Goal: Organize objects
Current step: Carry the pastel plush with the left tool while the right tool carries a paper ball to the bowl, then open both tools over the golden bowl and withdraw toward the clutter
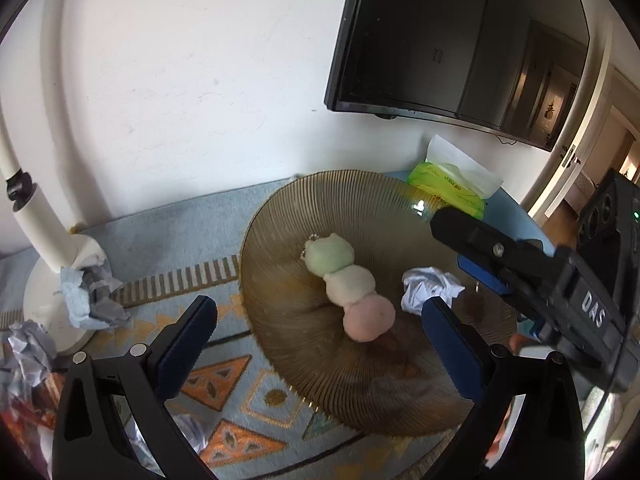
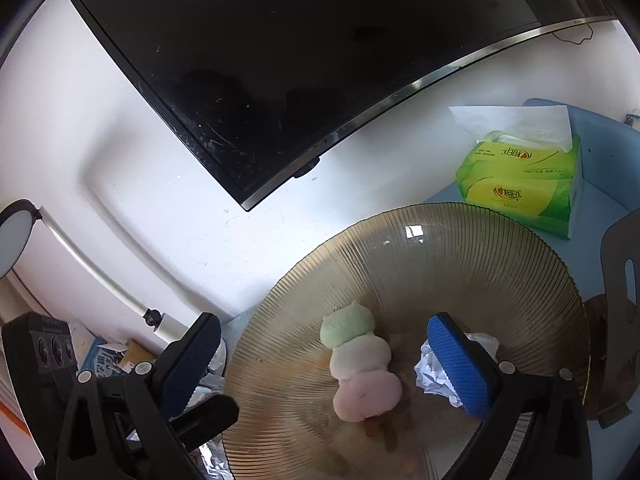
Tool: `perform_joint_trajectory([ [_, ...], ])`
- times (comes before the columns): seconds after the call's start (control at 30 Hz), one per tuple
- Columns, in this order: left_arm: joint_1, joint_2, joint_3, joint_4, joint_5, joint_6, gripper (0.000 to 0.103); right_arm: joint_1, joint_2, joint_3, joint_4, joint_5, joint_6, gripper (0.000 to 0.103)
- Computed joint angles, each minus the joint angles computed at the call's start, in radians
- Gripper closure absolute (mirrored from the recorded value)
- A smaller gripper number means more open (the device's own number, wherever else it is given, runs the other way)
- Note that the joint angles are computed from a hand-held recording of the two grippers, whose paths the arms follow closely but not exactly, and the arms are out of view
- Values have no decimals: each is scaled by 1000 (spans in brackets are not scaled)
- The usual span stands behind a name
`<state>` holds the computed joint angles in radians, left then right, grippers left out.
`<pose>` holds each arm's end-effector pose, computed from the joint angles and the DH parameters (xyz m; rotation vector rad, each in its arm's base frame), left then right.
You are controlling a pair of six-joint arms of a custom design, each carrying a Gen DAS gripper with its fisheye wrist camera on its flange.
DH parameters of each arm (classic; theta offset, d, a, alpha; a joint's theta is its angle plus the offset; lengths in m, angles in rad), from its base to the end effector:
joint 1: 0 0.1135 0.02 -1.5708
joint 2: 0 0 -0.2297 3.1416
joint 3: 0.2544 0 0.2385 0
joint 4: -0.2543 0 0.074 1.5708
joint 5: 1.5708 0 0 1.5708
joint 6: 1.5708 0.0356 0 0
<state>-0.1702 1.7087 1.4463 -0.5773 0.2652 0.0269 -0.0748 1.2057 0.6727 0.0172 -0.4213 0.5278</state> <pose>0.3556 -0.0706 0.2585 0.3587 2.3803 -0.3857 0.2603 -0.0049 0.2100 0.3733 2.0825 0.7121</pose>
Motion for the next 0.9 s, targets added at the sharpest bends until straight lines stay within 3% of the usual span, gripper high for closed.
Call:
perform_joint_trajectory([
  [0.1,43,-60,-48,-13,21,38,1,6,-19,-28,49,-33,27,0],
  [0.23,160,-173,-117,-59,87,100,1,71,-108,-89,95,49,18,0],
  [0.4,422,-318,-181,-144,193,253,1,231,-258,-129,14,97,91,0],
  [0.47,539,-328,-170,-186,210,324,1,351,-314,-120,-49,168,87,0],
  [0.53,670,-286,-122,-269,230,409,1,539,-332,-79,-131,313,61,0],
  [0.67,911,-203,-89,-328,308,546,1,873,-190,45,-215,525,-2,0],
  [0.8,1084,-136,-111,-318,326,684,1,1092,-11,121,-216,617,-40,0],
  [0.9,1144,-115,-179,-271,291,784,1,1194,168,201,-229,619,-65,0],
])
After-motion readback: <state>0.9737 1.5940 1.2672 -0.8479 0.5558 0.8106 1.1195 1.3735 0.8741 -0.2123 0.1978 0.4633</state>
